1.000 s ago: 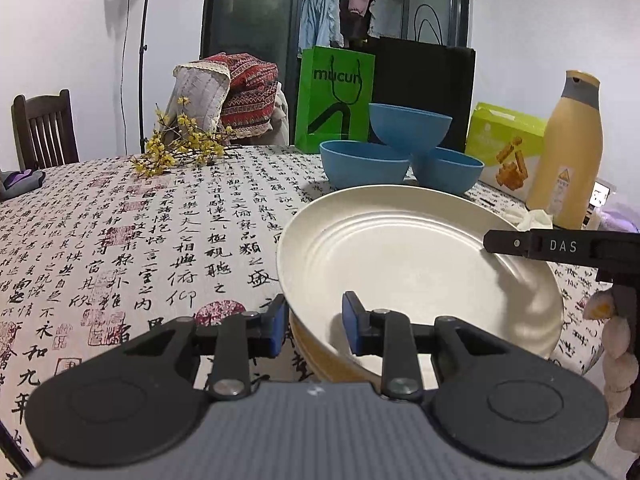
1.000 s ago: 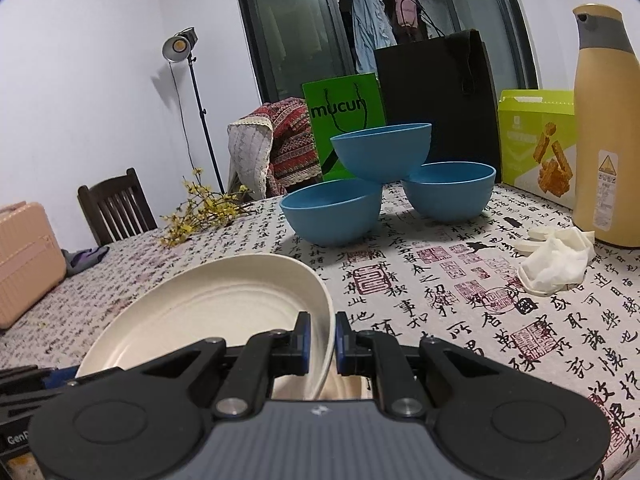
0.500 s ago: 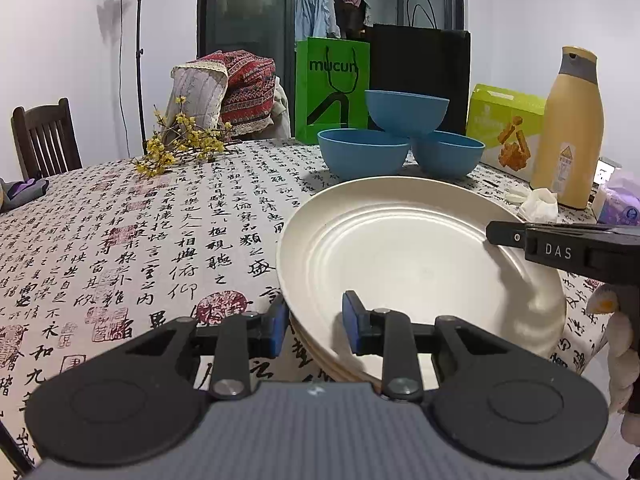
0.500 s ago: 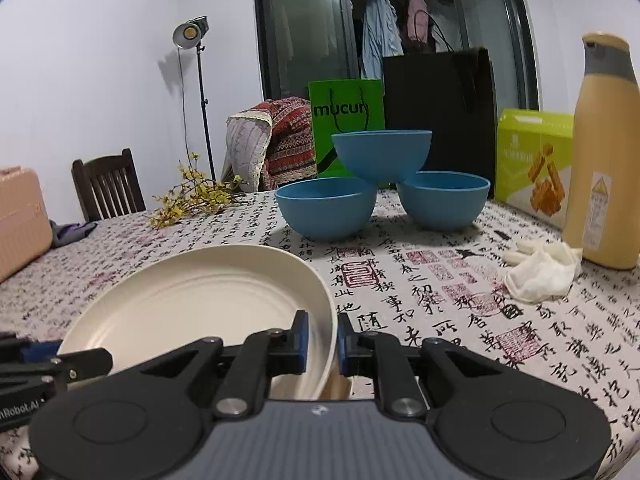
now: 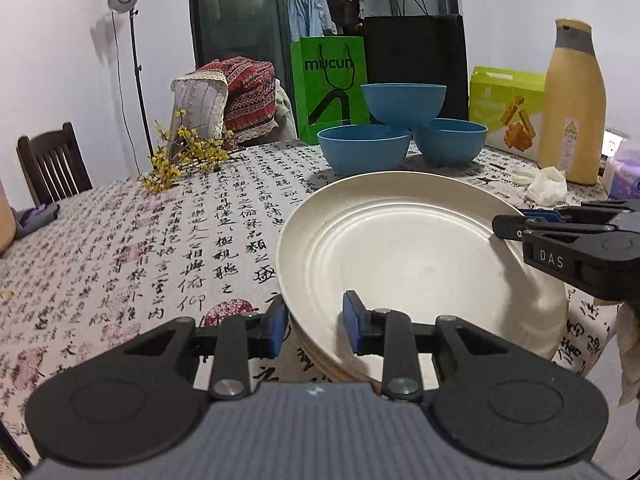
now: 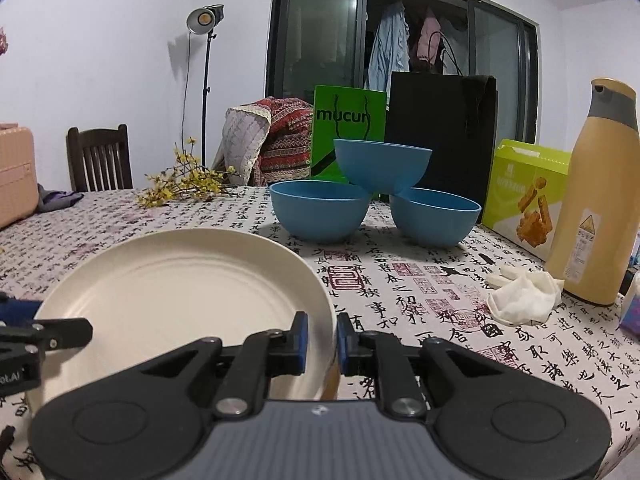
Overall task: Organize plates and bowls
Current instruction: 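Open both grippers to release the cream plate rim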
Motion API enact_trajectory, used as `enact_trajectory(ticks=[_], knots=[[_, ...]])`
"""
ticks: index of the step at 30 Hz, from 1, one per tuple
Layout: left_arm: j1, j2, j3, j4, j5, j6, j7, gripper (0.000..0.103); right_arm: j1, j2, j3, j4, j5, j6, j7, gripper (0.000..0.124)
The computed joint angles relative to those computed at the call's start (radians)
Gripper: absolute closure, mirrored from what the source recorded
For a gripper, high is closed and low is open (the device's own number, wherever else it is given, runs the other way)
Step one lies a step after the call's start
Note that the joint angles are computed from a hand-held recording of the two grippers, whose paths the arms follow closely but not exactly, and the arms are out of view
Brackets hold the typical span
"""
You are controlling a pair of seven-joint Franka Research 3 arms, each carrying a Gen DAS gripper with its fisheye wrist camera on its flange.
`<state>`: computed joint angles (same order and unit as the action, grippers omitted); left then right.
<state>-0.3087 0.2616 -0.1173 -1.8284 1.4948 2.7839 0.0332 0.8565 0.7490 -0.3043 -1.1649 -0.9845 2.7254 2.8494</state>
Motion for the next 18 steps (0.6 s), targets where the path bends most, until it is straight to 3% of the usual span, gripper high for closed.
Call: enact_trajectory(ticks=[10,18], knots=[[-0.003,0.015,-0.001,0.020,-0.162,-0.016,0.170,0.072,-0.008,0.000,0.009,0.004,0.031,0.000,-0.013,0.109],[-0.004,0.026,0.015,0.022,-0.283,0.016,0.264,0.065,-0.014,0.009,0.003,0.013,0.066,0.020,-0.024,0.109]])
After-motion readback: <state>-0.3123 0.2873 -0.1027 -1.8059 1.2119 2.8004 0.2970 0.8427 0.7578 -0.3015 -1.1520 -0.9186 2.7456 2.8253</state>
